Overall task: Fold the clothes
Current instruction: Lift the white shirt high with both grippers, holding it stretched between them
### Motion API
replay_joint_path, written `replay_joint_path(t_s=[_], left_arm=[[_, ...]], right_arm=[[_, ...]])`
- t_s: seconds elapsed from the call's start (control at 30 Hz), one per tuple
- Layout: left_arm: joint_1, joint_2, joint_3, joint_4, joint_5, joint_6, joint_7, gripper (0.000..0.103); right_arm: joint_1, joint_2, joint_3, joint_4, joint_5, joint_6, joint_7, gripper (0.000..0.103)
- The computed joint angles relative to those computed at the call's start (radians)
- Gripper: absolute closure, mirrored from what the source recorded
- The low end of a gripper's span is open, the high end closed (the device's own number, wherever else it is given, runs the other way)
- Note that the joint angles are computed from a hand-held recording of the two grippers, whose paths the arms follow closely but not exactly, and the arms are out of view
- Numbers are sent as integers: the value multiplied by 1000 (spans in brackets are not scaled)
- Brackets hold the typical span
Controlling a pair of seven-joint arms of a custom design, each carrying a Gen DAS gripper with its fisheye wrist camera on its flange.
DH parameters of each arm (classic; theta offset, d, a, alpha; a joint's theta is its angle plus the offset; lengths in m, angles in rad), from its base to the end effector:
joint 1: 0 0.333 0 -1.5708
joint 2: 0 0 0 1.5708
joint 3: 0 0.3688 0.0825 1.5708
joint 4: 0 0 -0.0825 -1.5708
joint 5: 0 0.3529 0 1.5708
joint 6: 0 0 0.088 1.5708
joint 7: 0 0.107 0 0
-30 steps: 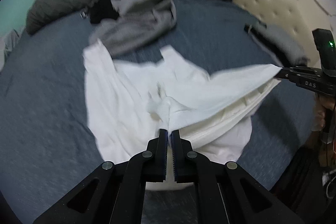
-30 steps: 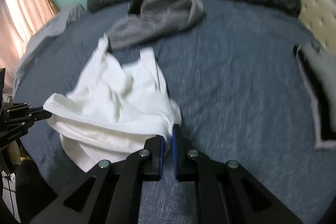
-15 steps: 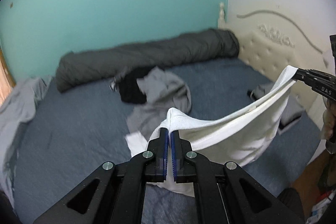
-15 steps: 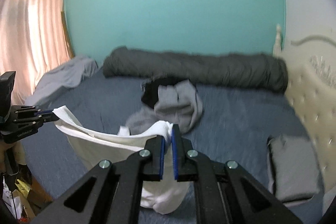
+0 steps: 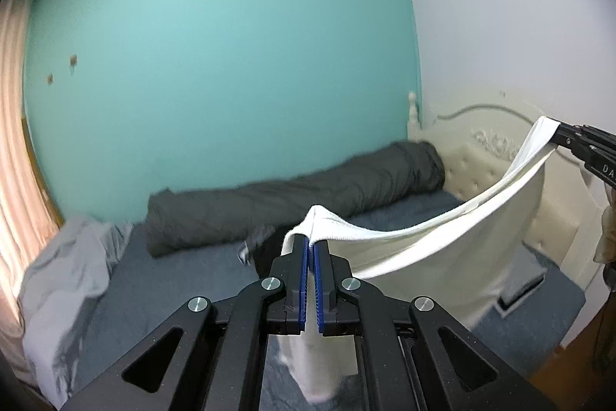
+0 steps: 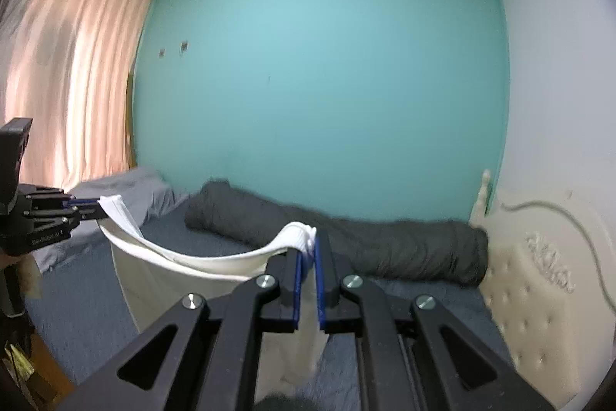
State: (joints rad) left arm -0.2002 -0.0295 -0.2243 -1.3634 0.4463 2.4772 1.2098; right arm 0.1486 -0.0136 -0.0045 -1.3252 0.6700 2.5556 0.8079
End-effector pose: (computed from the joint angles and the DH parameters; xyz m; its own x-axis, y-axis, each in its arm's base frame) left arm 0.4805 -0.2228 0.9021 -0.1711 -0.9797 -0.1041 -0.3347 0.1572 -0.9291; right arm 0.5236 0.0671 0.9191 0.4977 -0.8616 0.1002 -0.1297 -0.1882 -0.9735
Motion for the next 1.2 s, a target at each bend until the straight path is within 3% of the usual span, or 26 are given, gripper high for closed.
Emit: replay_joint_path(t_s=[0.2,0.3,0.47,0.7,0.93,1.2], left_arm=[[-27,30,-10,166,-2,-81,40,100],[-40,25,-12,179,-16,-86,57,100],[-39,-6,-10,90,-89,-60,79,100],[-16,-22,-3,-144,-143,23,71,100],[-1,64,16,-260,-167,97,52,100],[9,249,55,-156,-211,110,68,100]], right_arm=[[-11,-10,-10,124,-5,-45,25,98],[-15,-25,-19,134,-1,-70,31,98],[-15,-54,-40,73,19,-80,10,98],[-5,-61,-45,-123,15,-61,-25,98],[-4,22,-14,-235,-12,-22,-6,98],[-36,250,46,-88,-82,-20,83,98]])
